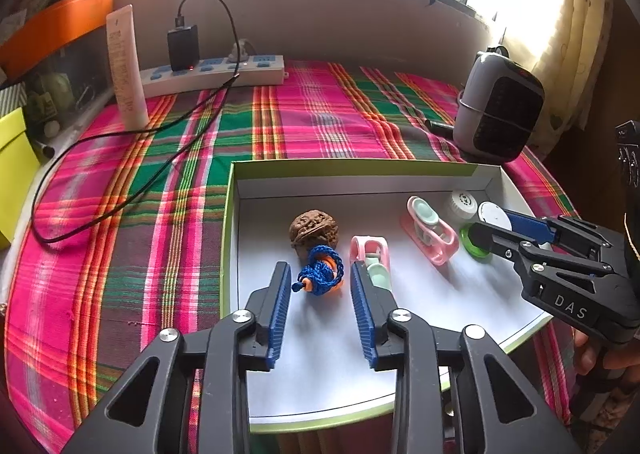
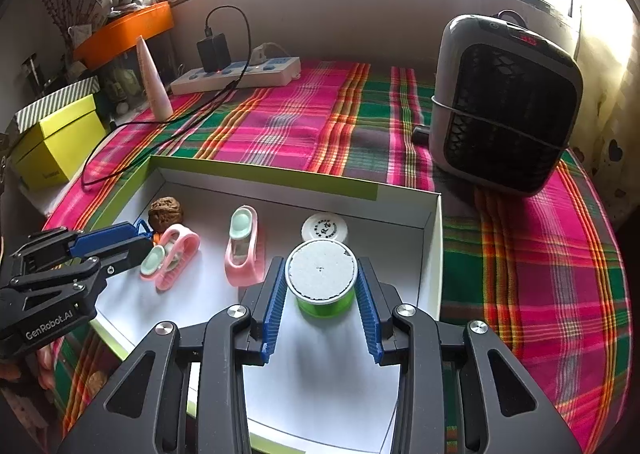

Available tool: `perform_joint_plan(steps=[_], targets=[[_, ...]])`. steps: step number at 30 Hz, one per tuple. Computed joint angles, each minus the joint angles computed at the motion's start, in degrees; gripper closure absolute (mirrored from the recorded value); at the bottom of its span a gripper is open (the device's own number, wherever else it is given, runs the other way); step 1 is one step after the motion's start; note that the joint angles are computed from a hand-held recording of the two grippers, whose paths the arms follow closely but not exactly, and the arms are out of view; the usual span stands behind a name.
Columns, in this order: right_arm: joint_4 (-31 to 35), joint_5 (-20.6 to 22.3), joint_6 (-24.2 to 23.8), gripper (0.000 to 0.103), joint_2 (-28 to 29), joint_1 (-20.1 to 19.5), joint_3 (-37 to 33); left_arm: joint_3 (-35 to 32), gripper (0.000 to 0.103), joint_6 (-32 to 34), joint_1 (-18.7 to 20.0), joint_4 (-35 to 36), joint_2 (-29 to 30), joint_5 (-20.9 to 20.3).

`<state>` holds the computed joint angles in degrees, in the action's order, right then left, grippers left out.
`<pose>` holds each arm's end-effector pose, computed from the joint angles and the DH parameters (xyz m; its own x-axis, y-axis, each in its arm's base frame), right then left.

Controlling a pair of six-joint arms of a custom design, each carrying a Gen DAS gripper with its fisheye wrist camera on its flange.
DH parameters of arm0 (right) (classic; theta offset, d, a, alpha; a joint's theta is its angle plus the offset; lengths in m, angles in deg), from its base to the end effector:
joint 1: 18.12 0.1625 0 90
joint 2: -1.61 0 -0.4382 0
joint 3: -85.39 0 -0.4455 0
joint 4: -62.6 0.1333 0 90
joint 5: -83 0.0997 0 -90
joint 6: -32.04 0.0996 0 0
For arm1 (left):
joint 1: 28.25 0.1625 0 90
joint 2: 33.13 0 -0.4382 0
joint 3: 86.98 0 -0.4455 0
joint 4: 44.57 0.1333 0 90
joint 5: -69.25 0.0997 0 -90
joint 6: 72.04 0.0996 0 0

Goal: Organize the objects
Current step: 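Lower the spool and cord into the box and open both tools, then withdraw both open tools from the box toward the remaining items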

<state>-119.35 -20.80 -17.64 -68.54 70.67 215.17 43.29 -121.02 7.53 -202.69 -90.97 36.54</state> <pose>0.0987 -0.5122 0.1619 -0.6401 -0.5484 0.5381 -0.7267 0.6595 -0.1923 -0.2488 -0.4469 0.0476 -0.7841 -0.1279 -0.6074 0.3313 0.7413 -0.5837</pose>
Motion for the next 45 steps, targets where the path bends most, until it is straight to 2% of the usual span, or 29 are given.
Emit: perform_joint_plan(steps=[5, 22, 25, 34, 38, 45], targets=[[0.07, 1.26, 0.34, 0.059, -1.01, -0.22, 0.74, 0.49, 0.066, -2.08, -0.8, 1.34, -0.65, 0.36], [-2.27, 3.9, 1.04, 0.059, -5.49, -0.24, 5.32, 3.54, 0.064, -11.03, -5.7, 7.5, -3.97, 2.27], [-3.58, 4.28, 0.6, 0.059, -6.29, -0.17, 6.46, 3.79, 0.064, -13.51, -6.88, 10.42, -4.39, 2.87], [-6.19, 5.27, -0.57, 0.059, -8.82, -0.31, 10.01, 5.26, 0.063, -18.11, -9.63, 13.25, -5.33, 2.62], [-5.73, 6.01, -0.84, 0.058, -10.06, -0.69, 11.29, 5.17, 0.063, -21.45, -11.06, 18.16, -5.78, 3.29], [-6.53, 6.32, -1.51, 0.058, -11.25, -1.12, 13.05, 5.92, 0.063, -23.29, -12.22, 19.14, -6.22, 2.46]])
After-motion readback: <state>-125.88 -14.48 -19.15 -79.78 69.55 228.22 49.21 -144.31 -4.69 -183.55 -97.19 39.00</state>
